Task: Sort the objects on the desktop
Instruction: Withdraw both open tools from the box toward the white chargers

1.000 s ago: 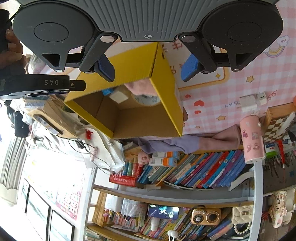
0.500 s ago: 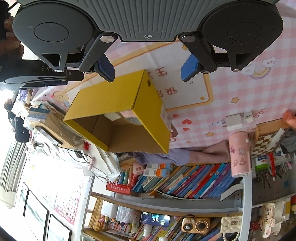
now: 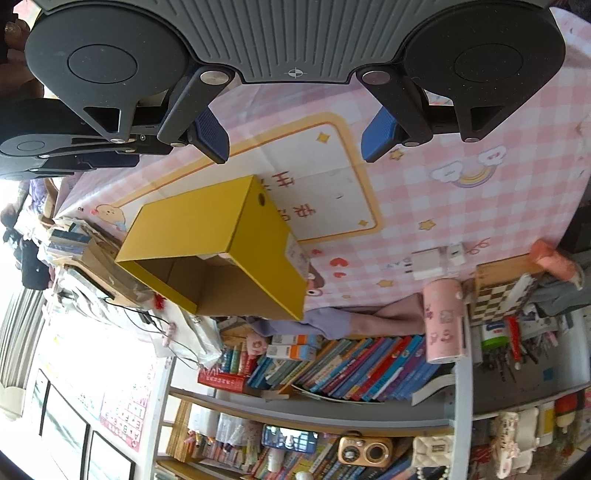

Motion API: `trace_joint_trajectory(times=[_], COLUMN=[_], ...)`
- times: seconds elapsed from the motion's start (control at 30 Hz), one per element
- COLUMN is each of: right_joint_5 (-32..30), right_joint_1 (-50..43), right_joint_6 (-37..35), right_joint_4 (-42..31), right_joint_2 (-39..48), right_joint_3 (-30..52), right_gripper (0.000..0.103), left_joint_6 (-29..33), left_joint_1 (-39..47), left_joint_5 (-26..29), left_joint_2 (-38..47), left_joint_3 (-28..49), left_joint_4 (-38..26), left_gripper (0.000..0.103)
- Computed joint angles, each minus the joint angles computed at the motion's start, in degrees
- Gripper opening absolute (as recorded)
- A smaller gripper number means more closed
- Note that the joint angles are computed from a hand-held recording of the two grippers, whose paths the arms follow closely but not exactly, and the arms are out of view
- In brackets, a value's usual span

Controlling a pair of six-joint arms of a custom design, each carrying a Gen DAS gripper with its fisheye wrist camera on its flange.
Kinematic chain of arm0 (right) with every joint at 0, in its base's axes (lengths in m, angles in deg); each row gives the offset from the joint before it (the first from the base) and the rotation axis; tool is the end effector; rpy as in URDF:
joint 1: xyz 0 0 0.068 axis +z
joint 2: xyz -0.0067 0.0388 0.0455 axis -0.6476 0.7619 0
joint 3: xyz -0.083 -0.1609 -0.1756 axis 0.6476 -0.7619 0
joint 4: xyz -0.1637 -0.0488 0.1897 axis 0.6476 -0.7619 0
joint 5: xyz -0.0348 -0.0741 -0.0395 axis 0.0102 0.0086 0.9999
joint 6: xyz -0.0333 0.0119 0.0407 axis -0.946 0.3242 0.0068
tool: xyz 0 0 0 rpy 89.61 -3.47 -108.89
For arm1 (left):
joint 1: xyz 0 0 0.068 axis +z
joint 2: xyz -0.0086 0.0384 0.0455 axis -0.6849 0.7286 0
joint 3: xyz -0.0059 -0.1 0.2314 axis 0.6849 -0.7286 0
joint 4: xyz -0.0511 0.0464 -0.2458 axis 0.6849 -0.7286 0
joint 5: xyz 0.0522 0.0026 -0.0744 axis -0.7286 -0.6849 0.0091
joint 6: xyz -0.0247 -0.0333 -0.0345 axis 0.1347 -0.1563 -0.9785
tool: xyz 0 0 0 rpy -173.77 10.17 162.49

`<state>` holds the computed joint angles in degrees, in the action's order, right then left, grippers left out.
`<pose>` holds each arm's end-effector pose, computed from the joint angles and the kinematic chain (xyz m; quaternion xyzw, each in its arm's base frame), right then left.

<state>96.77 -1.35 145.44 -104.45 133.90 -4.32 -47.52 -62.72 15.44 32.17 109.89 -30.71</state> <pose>0.2455 0.1709 0.2272 0.2268 0.8963 -0.0434 0.3785 0.3691 -0.1480 0.2178 0.3453 0.8286 -0.2358 0.3723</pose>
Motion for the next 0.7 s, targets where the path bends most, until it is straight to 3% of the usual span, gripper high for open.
trace_joint_trajectory(times=[0.7], right_joint_5=[-1.0], right_joint_1=[5.4], right_joint_6=[-2.8], right_joint_4=[0.9], right_joint_2=[14.3], right_joint_3=[14.5], right_gripper=[0.042], left_joint_6=[2.0], left_joint_1=[10.7], left_joint_5=[2.9], left_joint_2=[-2.6], left_joint_3=[-3.4], left_joint_4=[0.2], left_gripper=[0.081])
